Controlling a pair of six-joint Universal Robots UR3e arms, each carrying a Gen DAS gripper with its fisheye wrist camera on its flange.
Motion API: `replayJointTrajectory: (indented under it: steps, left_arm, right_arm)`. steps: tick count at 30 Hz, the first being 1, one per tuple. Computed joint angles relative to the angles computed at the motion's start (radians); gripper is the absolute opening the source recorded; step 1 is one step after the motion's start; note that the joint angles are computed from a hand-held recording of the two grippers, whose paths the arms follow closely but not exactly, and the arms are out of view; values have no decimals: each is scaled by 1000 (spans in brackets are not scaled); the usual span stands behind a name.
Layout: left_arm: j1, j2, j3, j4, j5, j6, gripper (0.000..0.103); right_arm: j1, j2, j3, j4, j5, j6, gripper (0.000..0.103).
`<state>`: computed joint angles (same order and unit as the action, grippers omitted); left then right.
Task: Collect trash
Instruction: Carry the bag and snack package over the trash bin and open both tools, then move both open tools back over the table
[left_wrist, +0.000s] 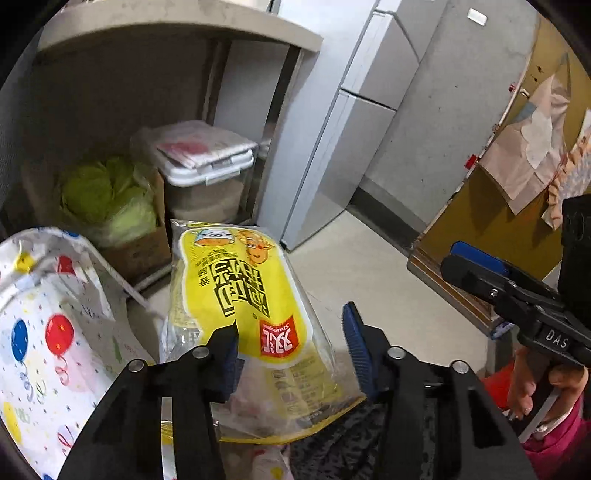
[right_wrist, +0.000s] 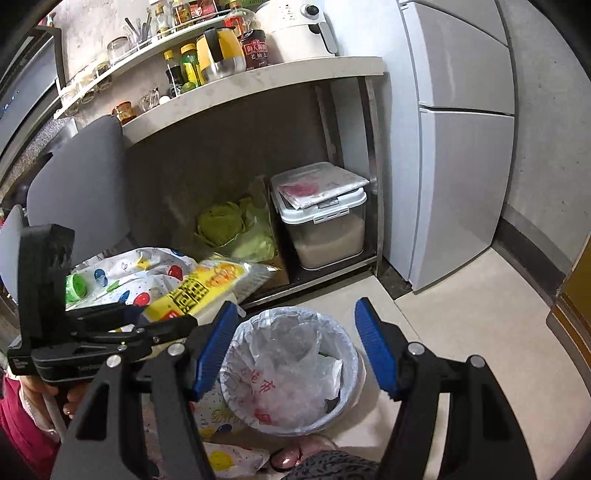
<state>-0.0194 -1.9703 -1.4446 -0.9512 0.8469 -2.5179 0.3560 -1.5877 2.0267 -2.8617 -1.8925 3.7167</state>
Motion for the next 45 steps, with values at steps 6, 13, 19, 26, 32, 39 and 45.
replayJointTrajectory:
  steps: [6, 13, 19, 26, 32, 39, 45]
  left_arm:
    - [22, 38, -56, 50, -9, -12, 14]
    - [27, 10, 60, -147, 32, -27, 86]
    - [5, -34, 150, -244, 100, -17, 85]
    - [-156, -79, 154, -79, 470, 45, 68]
    - [-50, -45, 197, -289, 168, 136, 58]
    - [-79, -17, 116, -116, 250, 36, 56]
    - [-23, 76, -8, 40, 240, -31, 58]
  right_arm:
    - [14, 13, -4, -15, 2, 1, 65]
    - [18, 30, -19, -28, 20, -19, 65]
    - [18, 47, -27, -33, 34, -25, 65]
    - [-9, 10, 22, -52, 38, -20, 65]
    - [-40, -17, 75, -88, 55, -12, 65]
    - [-44, -30, 93, -102, 60, -12, 65]
    - [-30, -28, 80, -101, 64, -11, 65]
